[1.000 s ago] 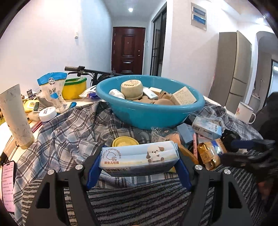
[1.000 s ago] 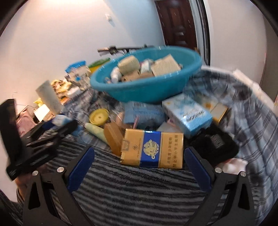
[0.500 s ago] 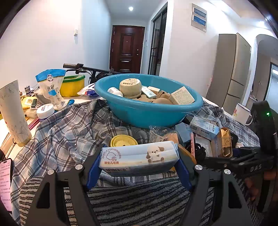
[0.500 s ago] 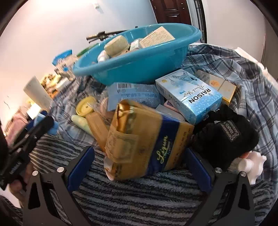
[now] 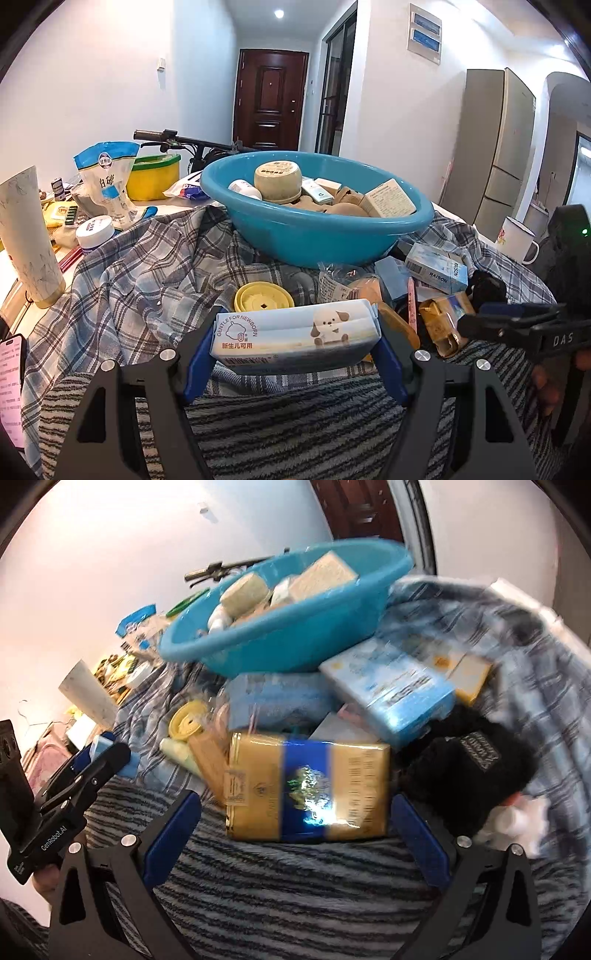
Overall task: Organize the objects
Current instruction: 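Grasp the gold-and-blue cigarette pack with the right tool while the left holds the wipes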
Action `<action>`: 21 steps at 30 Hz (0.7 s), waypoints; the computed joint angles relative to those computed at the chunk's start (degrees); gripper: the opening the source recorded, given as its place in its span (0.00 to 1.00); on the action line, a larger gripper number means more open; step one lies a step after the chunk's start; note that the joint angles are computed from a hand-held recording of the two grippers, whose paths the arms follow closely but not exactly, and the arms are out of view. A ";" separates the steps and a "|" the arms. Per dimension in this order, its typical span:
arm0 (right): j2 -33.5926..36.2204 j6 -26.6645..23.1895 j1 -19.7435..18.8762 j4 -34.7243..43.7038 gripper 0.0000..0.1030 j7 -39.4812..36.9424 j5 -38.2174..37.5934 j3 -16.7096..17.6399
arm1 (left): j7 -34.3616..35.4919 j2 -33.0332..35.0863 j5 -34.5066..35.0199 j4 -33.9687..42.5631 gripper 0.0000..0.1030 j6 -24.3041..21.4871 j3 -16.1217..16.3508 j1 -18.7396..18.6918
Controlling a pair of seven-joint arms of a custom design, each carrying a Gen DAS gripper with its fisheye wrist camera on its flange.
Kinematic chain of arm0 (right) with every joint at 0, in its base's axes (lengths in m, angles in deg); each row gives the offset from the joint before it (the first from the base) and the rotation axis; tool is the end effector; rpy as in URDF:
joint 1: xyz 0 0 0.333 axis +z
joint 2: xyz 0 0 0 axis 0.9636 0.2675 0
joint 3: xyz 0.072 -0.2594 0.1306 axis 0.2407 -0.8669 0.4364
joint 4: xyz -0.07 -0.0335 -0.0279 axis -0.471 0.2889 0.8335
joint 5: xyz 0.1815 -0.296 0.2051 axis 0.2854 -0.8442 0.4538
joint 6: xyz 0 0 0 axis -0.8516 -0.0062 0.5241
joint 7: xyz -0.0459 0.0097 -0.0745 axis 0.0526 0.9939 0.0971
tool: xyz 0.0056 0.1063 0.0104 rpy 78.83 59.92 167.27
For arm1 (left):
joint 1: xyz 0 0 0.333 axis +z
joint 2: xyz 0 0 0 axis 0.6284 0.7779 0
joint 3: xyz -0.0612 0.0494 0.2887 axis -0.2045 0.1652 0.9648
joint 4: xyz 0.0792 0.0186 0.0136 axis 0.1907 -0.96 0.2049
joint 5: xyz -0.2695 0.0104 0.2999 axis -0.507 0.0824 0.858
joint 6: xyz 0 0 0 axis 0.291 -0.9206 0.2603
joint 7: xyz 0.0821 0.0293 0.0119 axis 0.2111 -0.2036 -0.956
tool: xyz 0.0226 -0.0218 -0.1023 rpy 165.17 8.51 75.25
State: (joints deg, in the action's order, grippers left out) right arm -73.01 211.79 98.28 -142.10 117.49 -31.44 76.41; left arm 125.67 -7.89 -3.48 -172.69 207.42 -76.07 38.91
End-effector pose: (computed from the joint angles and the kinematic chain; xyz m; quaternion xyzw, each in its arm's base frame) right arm 0.4463 0.2812 0.4303 -0.6903 0.6248 -0.1048 0.3494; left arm 0.4072 -0.2016 0.4459 -0.5684 0.6748 -0.3965 0.2535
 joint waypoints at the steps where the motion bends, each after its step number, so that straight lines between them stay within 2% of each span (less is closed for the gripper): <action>1: 0.14 -0.55 -0.46 0.25 1.00 0.26 -0.88 0.20 | -0.01 -0.01 0.04 0.05 0.74 -0.11 -0.13 0.11; 3: 1.02 -2.18 1.25 1.21 1.00 -2.77 2.56 -1.28 | 0.03 0.02 0.16 0.04 0.74 -0.01 -0.05 0.10; 6: 2.15 -3.47 0.62 2.50 1.00 -2.52 1.37 -0.55 | 0.03 0.05 0.16 -0.01 0.74 0.08 -0.25 0.25; 11: 4.69 -6.30 1.24 5.14 1.00 -6.33 5.06 -1.09 | -0.14 -0.07 0.27 -0.08 0.74 -0.09 -0.14 0.06; 13: 4.48 -4.30 1.51 4.38 0.97 -8.20 6.97 -1.11 | -0.19 0.06 0.28 -0.03 0.74 -0.04 -0.13 0.08; 14: 4.33 -3.51 2.03 4.03 0.86 -10.36 9.31 -1.39 | -0.27 -0.09 0.24 -0.01 0.74 -0.29 -0.22 0.10; 15: 4.44 -3.34 2.67 4.07 0.84 -12.88 12.15 -1.75 | -0.30 -0.13 0.29 -0.03 0.74 -0.27 -0.24 0.12; 18: 4.35 -2.16 2.75 3.69 0.83 -14.27 13.43 -1.40 | -0.37 -0.13 0.39 -0.03 0.74 -0.16 -0.31 0.22; 21: 4.09 -1.46 1.41 3.34 0.83 -10.28 8.10 -0.23 | -0.41 -0.02 0.45 0.11 0.74 -0.10 -0.64 0.56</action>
